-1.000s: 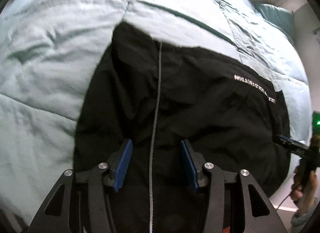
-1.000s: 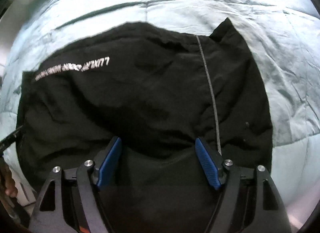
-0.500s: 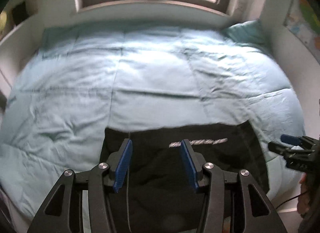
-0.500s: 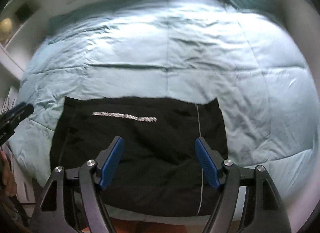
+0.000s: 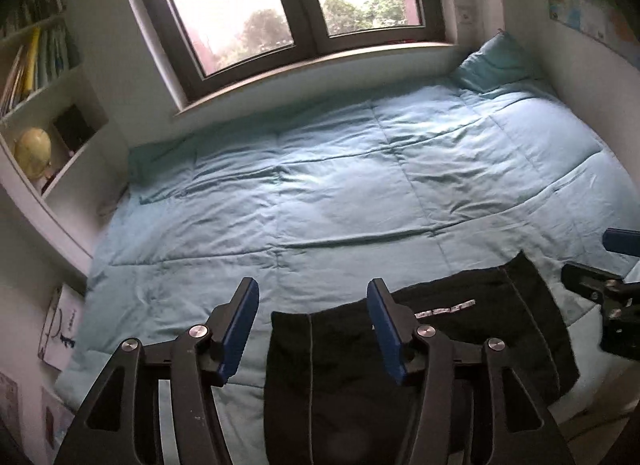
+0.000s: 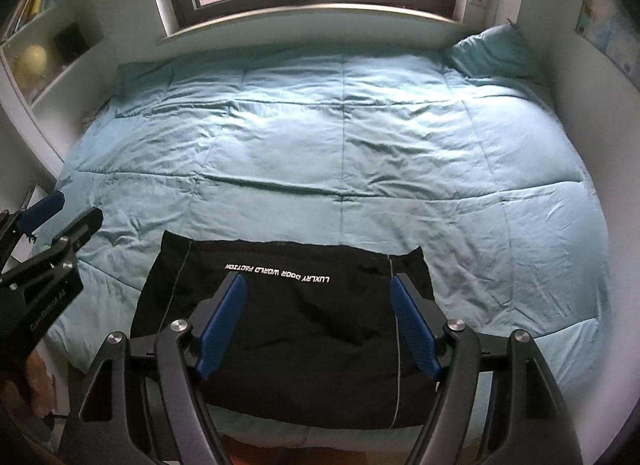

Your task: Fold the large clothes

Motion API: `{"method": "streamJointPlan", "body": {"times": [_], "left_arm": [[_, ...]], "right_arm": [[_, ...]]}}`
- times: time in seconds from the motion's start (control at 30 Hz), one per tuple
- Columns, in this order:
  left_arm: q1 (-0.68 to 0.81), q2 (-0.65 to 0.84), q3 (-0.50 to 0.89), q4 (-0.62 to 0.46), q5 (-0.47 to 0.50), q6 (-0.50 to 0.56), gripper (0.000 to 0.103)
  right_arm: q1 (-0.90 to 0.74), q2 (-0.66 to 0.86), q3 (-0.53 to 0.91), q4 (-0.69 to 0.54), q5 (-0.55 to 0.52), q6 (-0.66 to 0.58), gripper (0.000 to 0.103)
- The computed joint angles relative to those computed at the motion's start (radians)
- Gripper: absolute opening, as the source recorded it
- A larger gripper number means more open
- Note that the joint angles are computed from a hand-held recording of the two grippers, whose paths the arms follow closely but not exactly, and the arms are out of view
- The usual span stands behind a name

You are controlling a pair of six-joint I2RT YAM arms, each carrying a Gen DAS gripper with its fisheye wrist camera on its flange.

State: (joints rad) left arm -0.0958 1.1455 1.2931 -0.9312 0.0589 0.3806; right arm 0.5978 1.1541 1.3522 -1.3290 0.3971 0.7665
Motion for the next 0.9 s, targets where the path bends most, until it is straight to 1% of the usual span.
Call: {"method": "streamJointPlan", "body": {"times": [0.1,0.2,0.27,0.47,0.9], "left_arm": [[0.003,-0.006,0.014,-0.025,0.036,-0.008,0.060],[-0.016,-0.027,-0.002,-0.021,0.006,-0.018,0.060],[-0.026,-0.038,-0.015,-0.021,-0.010,-0.026,0.060],[0.000,-0.037,-0.028,-0.037,-0.005,-0.035,0.060],[0.032,-0.044,-0.069,-0.066,0.030,-0.034,0.061]], "right_arm": [[0.039,0.020,0.028,-0.020,0.041,0.020,0.077],[0.065,0.036,0.042,-0.032,0.061,0.038,0.077],[0.069,0.034,0.038,-0.031,0.060,0.045,0.077],[0.077,0.031,0.020,-0.034,0.044,0.071,0.077],[0.092,0.030,-0.024,-0.035,0.015,0.109,0.077]]}}
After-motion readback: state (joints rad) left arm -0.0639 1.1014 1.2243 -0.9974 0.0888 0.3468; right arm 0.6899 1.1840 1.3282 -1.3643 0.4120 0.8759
